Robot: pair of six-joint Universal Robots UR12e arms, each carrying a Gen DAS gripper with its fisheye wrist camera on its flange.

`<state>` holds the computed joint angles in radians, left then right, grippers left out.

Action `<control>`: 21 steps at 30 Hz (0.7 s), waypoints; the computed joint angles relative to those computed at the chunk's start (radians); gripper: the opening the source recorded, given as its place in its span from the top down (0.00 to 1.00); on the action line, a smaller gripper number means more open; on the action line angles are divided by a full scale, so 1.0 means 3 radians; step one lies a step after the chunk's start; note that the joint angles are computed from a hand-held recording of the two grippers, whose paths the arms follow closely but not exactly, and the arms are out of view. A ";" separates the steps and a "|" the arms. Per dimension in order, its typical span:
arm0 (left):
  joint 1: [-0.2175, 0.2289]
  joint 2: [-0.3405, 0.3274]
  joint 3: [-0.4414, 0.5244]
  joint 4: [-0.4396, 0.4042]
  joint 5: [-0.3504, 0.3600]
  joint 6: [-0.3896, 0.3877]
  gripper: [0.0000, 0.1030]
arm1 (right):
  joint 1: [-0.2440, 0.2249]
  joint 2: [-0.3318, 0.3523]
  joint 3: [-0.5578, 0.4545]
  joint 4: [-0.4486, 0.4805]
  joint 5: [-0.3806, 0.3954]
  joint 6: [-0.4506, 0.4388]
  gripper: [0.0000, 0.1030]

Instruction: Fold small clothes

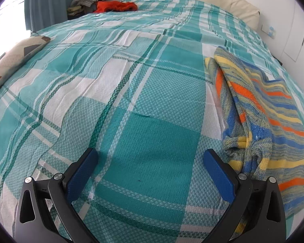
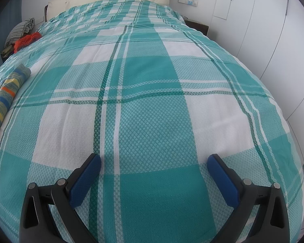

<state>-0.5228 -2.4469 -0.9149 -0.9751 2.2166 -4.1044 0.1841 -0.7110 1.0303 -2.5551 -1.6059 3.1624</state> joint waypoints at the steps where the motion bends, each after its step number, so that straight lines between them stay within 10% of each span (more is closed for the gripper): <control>1: -0.0001 0.0006 -0.0008 -0.0005 0.0007 0.0001 0.00 | 0.0000 0.0003 -0.0004 0.0001 0.0000 0.0000 0.00; 15: -0.0004 0.0023 -0.0042 0.0035 0.0022 0.0009 0.00 | 0.0000 -0.0001 0.0000 0.0001 0.0002 0.0000 0.00; 21: 0.0009 0.0150 -0.0052 -0.0189 -0.0378 0.0037 0.01 | 0.0000 0.0008 -0.0014 0.0006 0.0003 -0.0001 0.00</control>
<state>-0.5201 -2.4020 -0.9304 -1.0318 2.1034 -4.0932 0.1840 -0.7084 1.0261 -2.5531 -1.6052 3.1622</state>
